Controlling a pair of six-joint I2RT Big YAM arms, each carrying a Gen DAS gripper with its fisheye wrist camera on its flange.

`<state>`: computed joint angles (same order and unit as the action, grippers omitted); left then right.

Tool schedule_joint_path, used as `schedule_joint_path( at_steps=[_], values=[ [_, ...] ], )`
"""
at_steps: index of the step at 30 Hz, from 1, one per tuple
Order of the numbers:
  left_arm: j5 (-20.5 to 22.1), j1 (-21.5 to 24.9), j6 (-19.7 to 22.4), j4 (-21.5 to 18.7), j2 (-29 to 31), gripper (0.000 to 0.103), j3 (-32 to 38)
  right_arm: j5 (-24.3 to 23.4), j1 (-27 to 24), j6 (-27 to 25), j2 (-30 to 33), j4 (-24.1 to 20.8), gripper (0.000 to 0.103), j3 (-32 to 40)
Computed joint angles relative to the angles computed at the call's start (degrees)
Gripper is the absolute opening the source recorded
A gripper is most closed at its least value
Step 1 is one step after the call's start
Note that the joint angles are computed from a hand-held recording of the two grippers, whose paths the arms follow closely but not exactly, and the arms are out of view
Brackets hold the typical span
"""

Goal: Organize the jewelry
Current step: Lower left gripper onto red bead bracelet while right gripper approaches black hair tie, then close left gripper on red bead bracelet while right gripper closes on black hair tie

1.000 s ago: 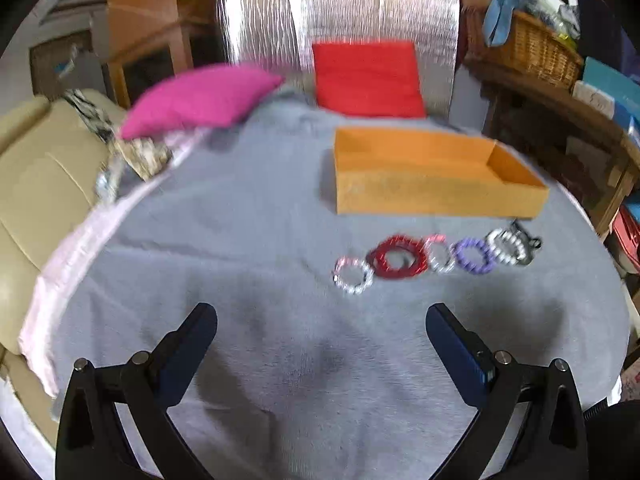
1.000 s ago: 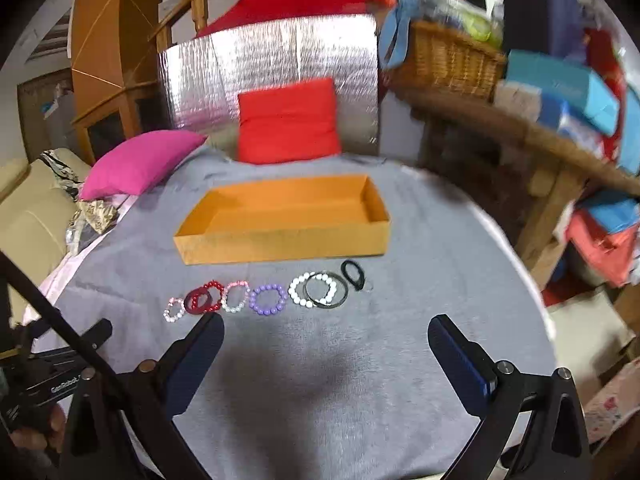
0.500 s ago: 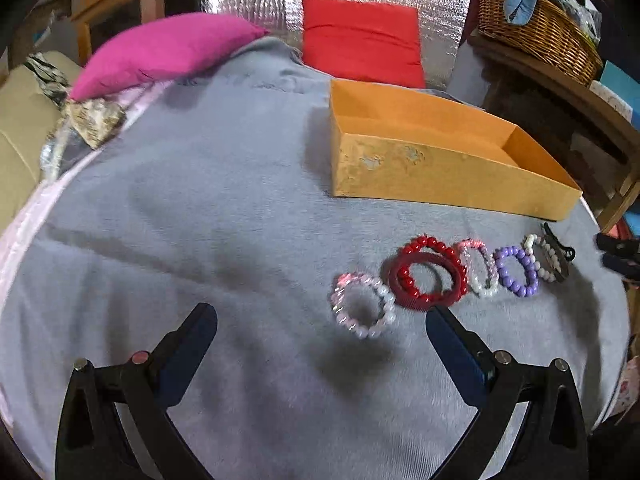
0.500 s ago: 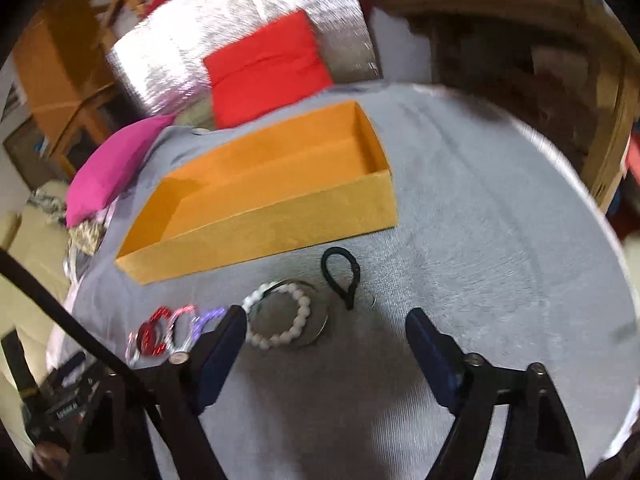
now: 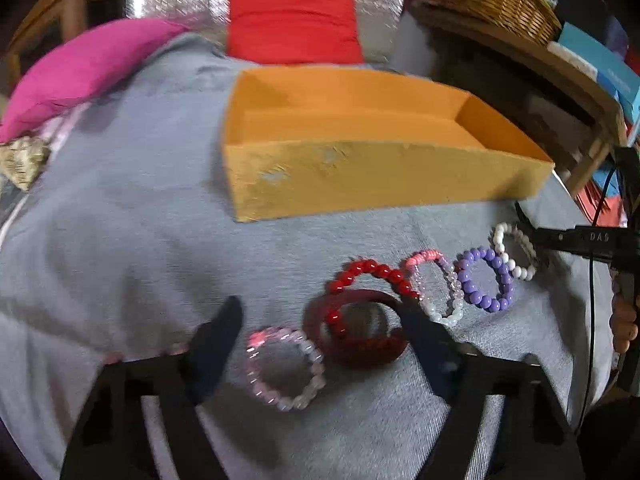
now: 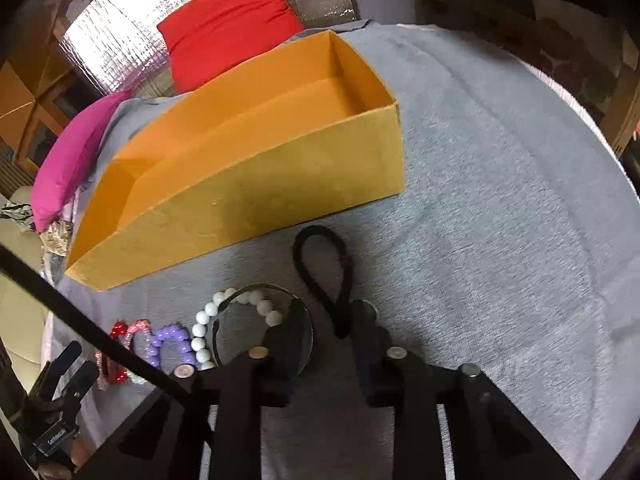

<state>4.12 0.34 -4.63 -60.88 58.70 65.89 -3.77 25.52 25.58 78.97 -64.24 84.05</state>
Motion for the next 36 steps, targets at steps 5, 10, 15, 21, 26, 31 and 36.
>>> schedule_joint_path(
  at_steps=[5,10,15,21,26,31,36],
  values=[
    [1.9,0.3,-0.2,-0.3,2.4,0.044,0.7,-1.5,-1.6,-0.2,-1.2,0.9,0.014,-1.3],
    [2.6,-0.2,1.6,0.4,1.9,0.011,0.2,-6.1,-4.3,0.0,-4.3,2.6,0.011,-3.7],
    [4.7,0.3,1.3,0.9,0.5,0.009,-0.5,-11.9,-7.4,0.8,-6.6,3.9,0.011,-5.7],
    [8.5,2.8,2.0,0.7,-2.7,0.009,-1.4,-19.1,-11.4,3.5,-8.9,5.4,0.011,-8.2],
    [9.6,3.7,1.7,1.1,-3.6,0.009,-1.0,-18.2,-10.9,4.7,-9.0,5.2,0.013,-8.2],
    [11.2,4.9,1.8,1.2,-4.3,0.009,-0.6,-17.0,-9.4,6.5,-7.2,4.5,0.035,-6.8],
    [13.2,5.2,2.3,1.2,-4.5,0.009,-0.5,-14.4,-7.8,9.0,-5.5,5.7,0.052,-6.3]
  ],
)
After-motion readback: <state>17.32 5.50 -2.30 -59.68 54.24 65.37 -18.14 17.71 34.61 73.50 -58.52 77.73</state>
